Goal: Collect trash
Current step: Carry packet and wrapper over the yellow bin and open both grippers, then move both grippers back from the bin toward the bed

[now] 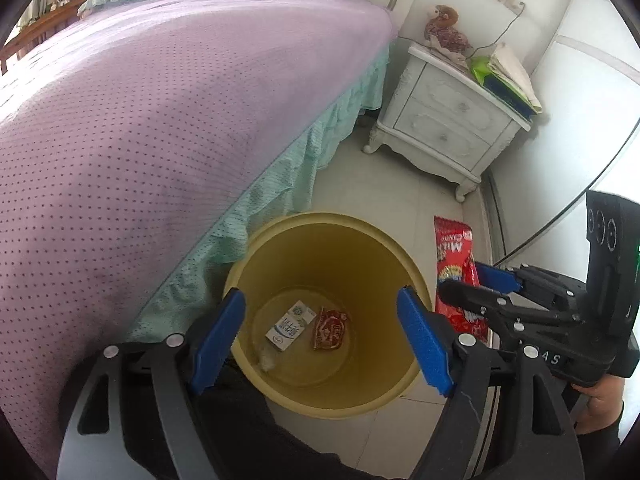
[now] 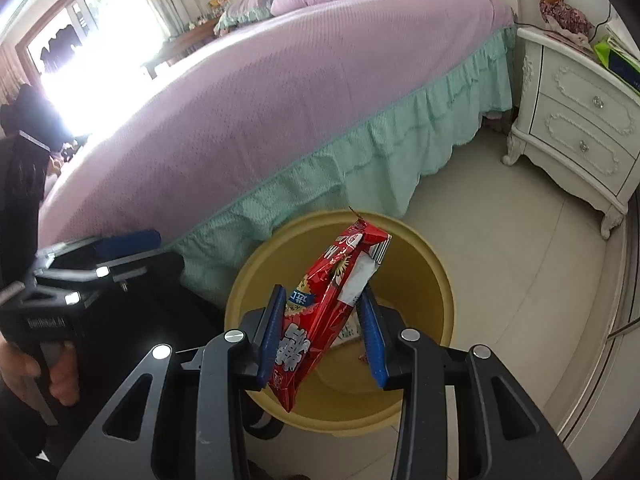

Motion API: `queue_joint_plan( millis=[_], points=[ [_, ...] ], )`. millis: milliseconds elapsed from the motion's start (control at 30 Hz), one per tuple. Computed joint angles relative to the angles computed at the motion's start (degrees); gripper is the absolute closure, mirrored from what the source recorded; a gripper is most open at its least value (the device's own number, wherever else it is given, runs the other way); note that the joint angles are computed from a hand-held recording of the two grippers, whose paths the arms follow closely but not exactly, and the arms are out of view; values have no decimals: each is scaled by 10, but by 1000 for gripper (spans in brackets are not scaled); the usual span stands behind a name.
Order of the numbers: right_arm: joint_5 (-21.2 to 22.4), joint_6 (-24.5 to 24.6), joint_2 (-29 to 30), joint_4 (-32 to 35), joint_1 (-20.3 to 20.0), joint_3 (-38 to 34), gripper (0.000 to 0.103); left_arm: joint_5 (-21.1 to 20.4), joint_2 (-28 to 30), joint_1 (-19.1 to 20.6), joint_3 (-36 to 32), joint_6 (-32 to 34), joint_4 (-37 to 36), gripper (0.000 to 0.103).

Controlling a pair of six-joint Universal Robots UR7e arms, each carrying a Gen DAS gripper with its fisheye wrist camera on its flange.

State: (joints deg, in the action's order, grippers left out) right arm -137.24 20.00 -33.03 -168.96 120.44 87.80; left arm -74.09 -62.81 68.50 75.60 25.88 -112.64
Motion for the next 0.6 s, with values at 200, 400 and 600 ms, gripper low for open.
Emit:
queue_joint_plan(
  millis=[200, 400, 600],
  points=[
    [6, 20, -3, 33, -3, 3, 67, 5, -2, 0, 5, 3, 3, 25],
    [11, 50, -9, 71, -9, 5, 27, 10, -4, -3, 13, 6, 2, 25],
    [-2, 59, -20, 41, -5, 22, 27, 12, -9, -7, 20, 12, -3, 25]
  ],
)
